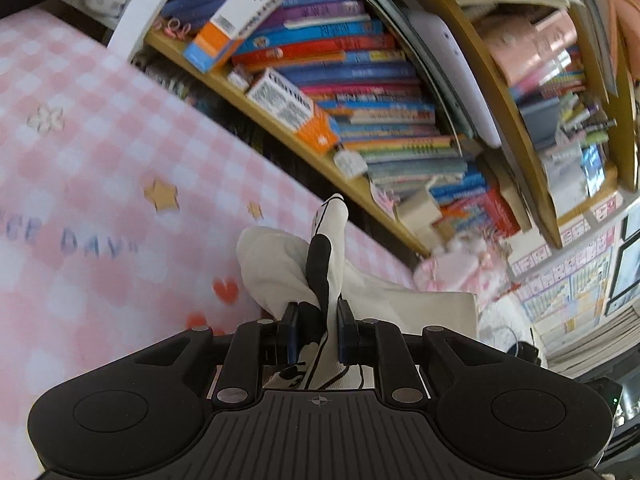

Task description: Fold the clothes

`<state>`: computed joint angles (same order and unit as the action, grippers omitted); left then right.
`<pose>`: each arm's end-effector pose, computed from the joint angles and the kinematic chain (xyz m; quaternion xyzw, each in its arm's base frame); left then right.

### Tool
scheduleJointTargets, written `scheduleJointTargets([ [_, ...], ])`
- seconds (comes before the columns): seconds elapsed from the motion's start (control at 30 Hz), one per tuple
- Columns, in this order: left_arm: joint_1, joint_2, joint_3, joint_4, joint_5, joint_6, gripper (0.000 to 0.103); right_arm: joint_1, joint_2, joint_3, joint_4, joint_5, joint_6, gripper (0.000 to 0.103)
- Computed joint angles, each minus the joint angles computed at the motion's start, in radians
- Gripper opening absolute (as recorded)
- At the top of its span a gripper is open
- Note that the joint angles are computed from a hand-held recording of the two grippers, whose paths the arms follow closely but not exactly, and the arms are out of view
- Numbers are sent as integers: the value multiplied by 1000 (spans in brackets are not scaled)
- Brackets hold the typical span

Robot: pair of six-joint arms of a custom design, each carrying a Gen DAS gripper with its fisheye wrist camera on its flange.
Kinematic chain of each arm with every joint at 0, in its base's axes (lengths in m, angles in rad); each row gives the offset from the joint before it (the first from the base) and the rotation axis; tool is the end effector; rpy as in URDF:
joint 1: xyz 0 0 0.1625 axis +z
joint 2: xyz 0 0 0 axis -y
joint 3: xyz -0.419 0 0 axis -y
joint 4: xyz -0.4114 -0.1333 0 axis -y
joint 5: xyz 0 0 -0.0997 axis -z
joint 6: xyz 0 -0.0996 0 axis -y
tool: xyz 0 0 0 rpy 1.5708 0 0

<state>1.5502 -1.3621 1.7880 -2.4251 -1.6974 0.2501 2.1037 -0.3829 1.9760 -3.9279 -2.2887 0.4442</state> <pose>0.1085 -0.5956 0.3540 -0.1449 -0.9645 0.2178 0.0371 0.3141 -0.3991 -0.0774 -0.0923 -0.8737 0.4612 0.1240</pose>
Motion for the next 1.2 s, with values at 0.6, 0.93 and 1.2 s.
scheduleJointTargets([
  [0.6,15,271,-343,50,-14,34,16,-161,51,-268,99,104,-208,21],
  [0.93,18,352,-414,18,-25,26,16,-223,57,-312,77,170,-256,21],
  [1.2,46,411,-443,17,9,3,17,-290,91,-322,61,212,-214,21],
])
